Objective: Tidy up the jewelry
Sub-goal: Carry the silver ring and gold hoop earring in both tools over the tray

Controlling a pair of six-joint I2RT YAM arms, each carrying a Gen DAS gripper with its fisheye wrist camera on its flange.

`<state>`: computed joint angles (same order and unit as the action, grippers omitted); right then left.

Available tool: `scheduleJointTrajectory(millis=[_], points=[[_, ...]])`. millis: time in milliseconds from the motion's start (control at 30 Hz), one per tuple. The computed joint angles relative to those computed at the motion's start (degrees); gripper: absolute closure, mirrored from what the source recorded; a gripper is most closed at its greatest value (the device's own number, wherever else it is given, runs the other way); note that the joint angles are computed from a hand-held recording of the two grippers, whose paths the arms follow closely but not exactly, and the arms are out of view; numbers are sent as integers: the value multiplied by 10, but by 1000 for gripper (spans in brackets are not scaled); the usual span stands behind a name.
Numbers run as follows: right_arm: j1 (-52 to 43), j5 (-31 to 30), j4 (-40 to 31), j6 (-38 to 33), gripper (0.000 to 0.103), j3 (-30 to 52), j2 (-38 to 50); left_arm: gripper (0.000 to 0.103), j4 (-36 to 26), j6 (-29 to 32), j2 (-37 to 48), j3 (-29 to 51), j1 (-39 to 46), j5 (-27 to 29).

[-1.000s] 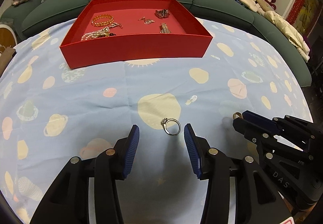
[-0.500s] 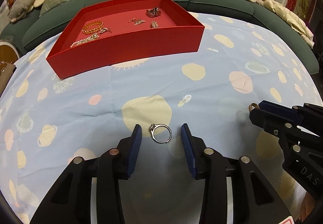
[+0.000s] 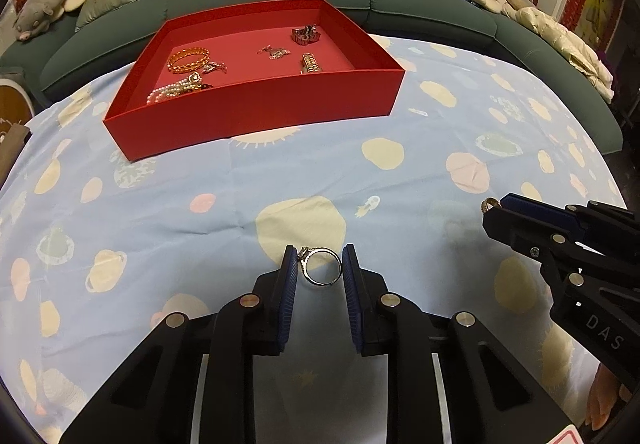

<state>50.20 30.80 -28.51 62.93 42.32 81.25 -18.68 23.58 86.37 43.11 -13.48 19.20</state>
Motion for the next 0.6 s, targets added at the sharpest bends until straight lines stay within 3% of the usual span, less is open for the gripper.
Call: scheduleJointTrajectory(millis=[267, 600], points=[[-8, 10, -4, -27, 87, 40, 8, 83, -53, -10, -5, 67, 49, 38], [-45, 30, -2, -88, 87, 125, 30, 83, -87, -66, 46, 203, 72, 52]])
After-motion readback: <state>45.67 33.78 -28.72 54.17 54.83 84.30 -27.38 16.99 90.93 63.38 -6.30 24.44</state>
